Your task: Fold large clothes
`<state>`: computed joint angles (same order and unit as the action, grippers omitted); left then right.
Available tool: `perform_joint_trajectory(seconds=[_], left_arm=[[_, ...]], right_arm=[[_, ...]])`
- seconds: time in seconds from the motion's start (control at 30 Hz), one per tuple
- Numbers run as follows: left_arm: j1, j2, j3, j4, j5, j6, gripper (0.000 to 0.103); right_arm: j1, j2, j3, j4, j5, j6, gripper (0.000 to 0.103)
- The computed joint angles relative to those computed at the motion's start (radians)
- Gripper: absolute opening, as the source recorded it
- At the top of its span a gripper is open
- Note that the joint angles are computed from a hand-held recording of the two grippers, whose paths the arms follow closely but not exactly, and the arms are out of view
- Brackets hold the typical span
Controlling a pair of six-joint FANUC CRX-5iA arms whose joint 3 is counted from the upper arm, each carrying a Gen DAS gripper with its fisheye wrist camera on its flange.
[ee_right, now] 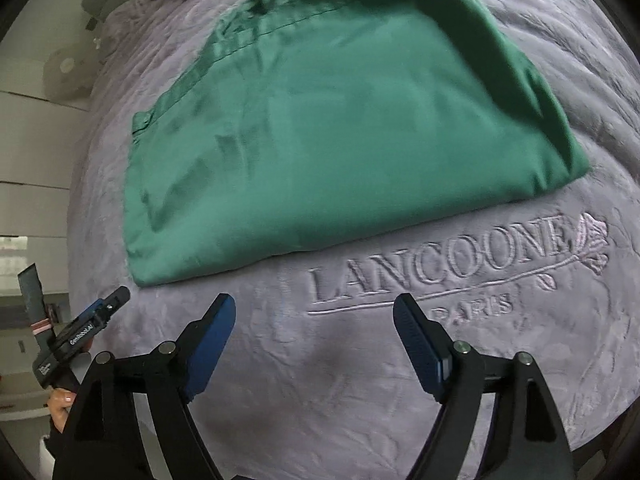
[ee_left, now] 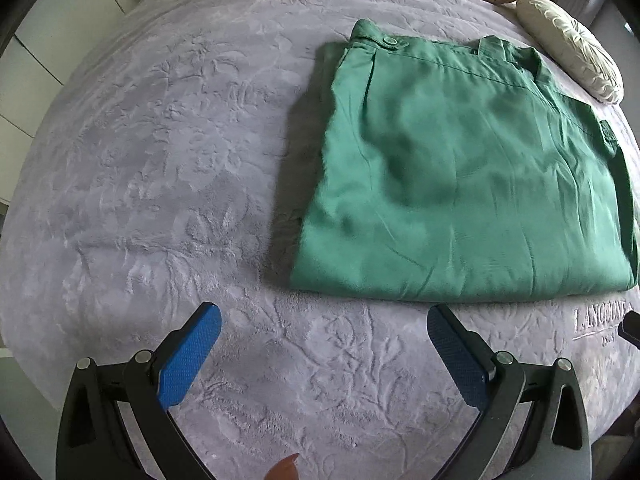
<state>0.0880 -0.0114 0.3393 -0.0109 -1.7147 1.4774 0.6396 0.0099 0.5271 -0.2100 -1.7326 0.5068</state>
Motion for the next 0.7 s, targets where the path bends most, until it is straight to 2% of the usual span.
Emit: perform_joint_trajectory(seconds=[0.17, 0.2, 0.23, 0.5, 0.7], left_arm=[[0.007, -0.003, -0.015, -0.012, 0.011, -0.026, 0.103], [0.007, -0.004, -0.017, -0.014, 0.011, -0.031, 0.103], [0.011, -0.001, -0.018, -0.013, 0.011, -0.038, 0.103], [0.021, 0.013, -0.027, -0.013, -0.003, -0.058, 0.103], [0.018, 0.015, -0.035, -0.047, 0.015, -0.061, 0.103]], right_arm=[[0.02, 0.02, 0.018, -0.002, 0.03, 0.004, 0.086], [0.025, 0.024, 0.02, -0.005, 0.037, 0.003, 0.099], [0.03, 0.028, 0.021, -0.01, 0.048, 0.003, 0.103], [0.027, 0.055, 0.031, -0.106, 0.083, 0.009, 0.103], [0.017, 0.053, 0.0, -0.158, 0.125, -0.02, 0.103]])
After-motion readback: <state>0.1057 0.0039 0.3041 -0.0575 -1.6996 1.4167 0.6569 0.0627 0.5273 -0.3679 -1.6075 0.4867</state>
